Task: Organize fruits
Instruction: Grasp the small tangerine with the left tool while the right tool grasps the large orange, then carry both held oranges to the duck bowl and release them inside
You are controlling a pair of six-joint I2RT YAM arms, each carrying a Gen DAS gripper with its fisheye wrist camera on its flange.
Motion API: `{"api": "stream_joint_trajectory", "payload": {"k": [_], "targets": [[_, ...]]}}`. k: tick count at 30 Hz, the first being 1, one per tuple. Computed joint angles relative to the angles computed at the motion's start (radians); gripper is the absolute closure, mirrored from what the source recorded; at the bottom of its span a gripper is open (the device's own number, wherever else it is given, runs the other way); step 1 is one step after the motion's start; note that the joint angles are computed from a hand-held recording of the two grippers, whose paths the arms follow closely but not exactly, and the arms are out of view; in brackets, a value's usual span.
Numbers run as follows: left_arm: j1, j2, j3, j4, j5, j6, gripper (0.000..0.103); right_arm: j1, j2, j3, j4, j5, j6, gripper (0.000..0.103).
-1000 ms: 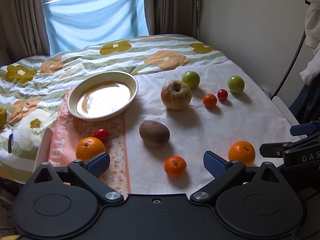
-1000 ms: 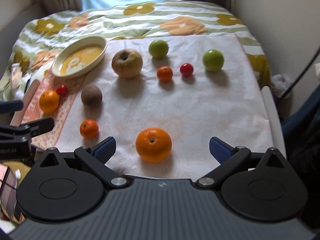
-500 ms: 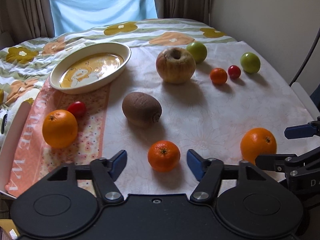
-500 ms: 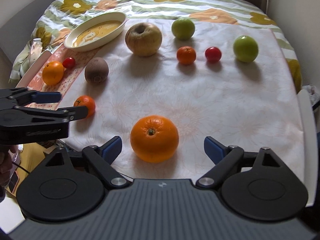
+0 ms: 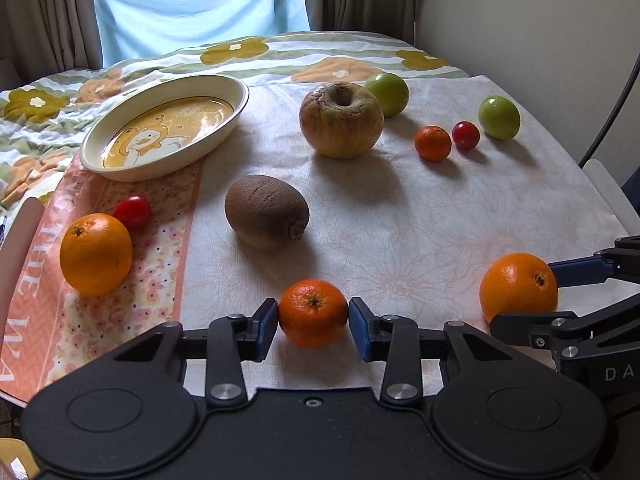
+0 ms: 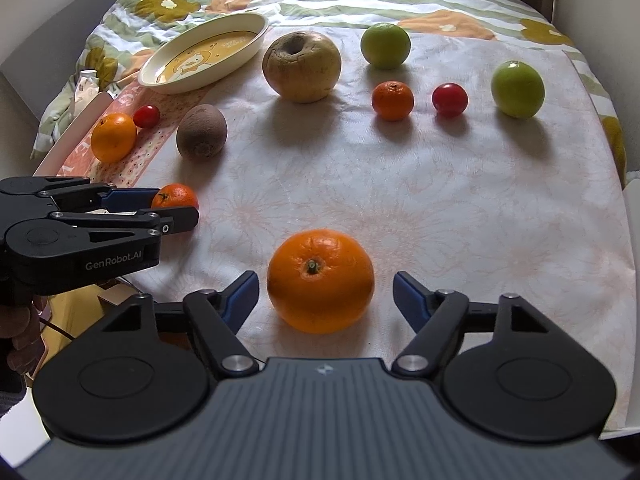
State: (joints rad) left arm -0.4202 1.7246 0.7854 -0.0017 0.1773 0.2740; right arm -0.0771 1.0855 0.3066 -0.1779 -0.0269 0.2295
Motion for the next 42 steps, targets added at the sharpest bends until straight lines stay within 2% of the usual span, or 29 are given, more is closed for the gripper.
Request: {"api": "stream_joint_trajectory", "payload": {"k": [7, 14, 20, 26, 30, 34, 42], "targets": [[-0.007, -0.02, -0.021, 0.002, -0.013, -0.005, 0.061, -0.012, 0.019, 0.0, 0.017, -0.025, -0.019, 0.029], [-0.008, -0.075, -0.053, 0.004, -0.015, -0.022, 0.061, -0.01, 0.006, 0.001, 0.017, -0.027, -0.029, 0.03], [-0.007, -0.17, -0.057, -0.043, -0.02, -0.055, 0.061, -0.023, -0.074, 0.049, -0.074, -0.048, -0.048, 0.03], [0.028, -0.269, -0.02, -0.124, -0.02, -0.081, 0.061, -0.02, -0.114, 0.161, -0.174, -0.068, -0.077, 0.03], [0.071, -0.285, 0.042, -0.171, -0.02, -0.081, 0.061, -0.011, -0.082, 0.256, -0.209, -0.076, -0.068, 0.03], [0.12, -0.245, 0.138, -0.202, 0.0, -0.072, 0.061, 0.022, -0.008, 0.371, -0.231, -0.04, -0.053, 0.03], [0.222, -0.014, 0.433, -0.267, 0.1, 0.004, 0.061, 0.104, 0.255, 0.624, -0.201, 0.042, 0.035, 0.03]]}}
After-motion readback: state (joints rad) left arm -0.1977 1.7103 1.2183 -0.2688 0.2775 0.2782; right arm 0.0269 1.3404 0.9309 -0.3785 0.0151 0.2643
